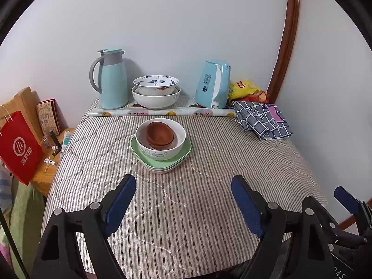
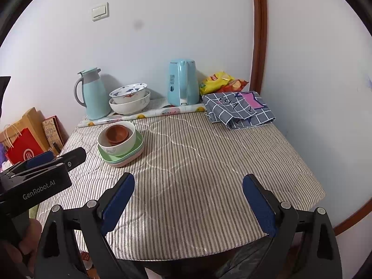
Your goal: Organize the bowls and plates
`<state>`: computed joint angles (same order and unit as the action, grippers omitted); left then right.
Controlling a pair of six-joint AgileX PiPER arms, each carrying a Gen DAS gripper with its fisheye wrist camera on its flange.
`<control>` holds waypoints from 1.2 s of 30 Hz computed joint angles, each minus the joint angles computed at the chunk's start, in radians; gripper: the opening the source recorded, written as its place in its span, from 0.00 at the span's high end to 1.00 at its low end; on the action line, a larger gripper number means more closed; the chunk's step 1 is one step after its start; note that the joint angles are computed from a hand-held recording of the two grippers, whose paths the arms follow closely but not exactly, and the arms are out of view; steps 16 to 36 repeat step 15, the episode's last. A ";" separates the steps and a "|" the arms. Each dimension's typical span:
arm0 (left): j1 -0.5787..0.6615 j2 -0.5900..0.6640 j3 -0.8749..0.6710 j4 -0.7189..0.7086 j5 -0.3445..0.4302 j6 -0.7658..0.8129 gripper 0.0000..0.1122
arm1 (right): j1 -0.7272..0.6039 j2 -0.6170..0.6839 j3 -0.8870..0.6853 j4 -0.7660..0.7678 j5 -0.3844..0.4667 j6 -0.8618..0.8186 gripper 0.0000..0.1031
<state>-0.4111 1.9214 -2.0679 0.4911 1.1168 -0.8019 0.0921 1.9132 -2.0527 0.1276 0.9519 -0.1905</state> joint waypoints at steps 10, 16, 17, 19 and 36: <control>-0.003 -0.011 0.016 0.013 -0.008 -0.012 0.26 | 0.005 -0.016 0.017 0.005 -0.009 0.001 0.10; 0.003 -0.012 0.025 0.020 -0.017 -0.010 0.26 | 0.009 -0.016 0.022 0.005 -0.016 0.001 0.09; 0.003 -0.012 0.025 0.020 -0.017 -0.010 0.26 | 0.009 -0.016 0.022 0.005 -0.016 0.001 0.09; 0.003 -0.012 0.025 0.020 -0.017 -0.010 0.26 | 0.009 -0.016 0.022 0.005 -0.016 0.001 0.09; 0.003 -0.012 0.025 0.020 -0.017 -0.010 0.26 | 0.009 -0.016 0.022 0.005 -0.016 0.001 0.09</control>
